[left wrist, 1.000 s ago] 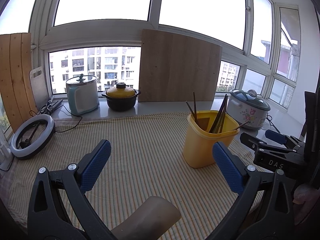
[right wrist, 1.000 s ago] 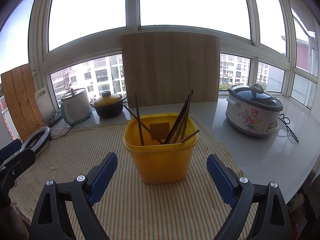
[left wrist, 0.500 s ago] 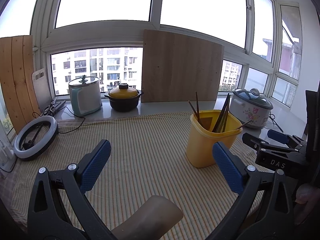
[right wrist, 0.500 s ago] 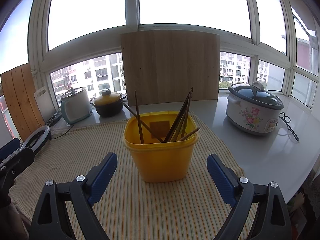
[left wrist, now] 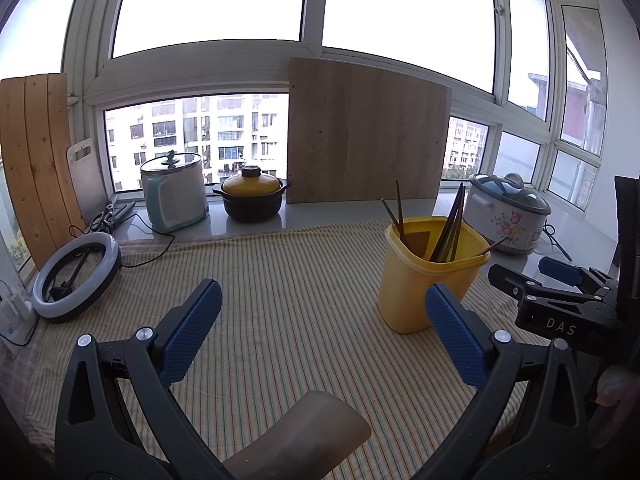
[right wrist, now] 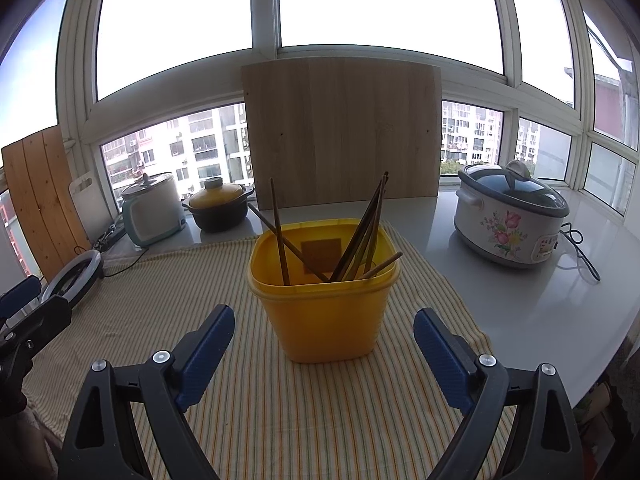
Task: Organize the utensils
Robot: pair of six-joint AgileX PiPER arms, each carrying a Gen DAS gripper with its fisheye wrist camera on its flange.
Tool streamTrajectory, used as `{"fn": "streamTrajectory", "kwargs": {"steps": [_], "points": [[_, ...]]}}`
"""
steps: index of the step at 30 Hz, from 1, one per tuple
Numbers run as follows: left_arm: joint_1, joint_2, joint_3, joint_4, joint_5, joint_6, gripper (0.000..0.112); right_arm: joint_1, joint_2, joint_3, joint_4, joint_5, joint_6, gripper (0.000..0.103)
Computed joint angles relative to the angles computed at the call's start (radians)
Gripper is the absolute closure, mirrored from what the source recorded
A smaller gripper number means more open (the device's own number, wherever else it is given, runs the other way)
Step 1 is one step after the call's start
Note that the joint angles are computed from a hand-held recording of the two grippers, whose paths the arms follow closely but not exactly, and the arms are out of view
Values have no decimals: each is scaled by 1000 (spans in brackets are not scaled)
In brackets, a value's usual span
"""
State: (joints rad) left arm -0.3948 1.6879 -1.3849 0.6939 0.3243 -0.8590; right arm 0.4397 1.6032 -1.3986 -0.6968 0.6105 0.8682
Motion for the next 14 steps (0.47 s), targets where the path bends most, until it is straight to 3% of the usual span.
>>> {"fn": "streamTrajectory", "kwargs": {"steps": [14], "points": [[1,-2,7,93,24,-95,9,-3,11,-9,14,1,-20,10]]}}
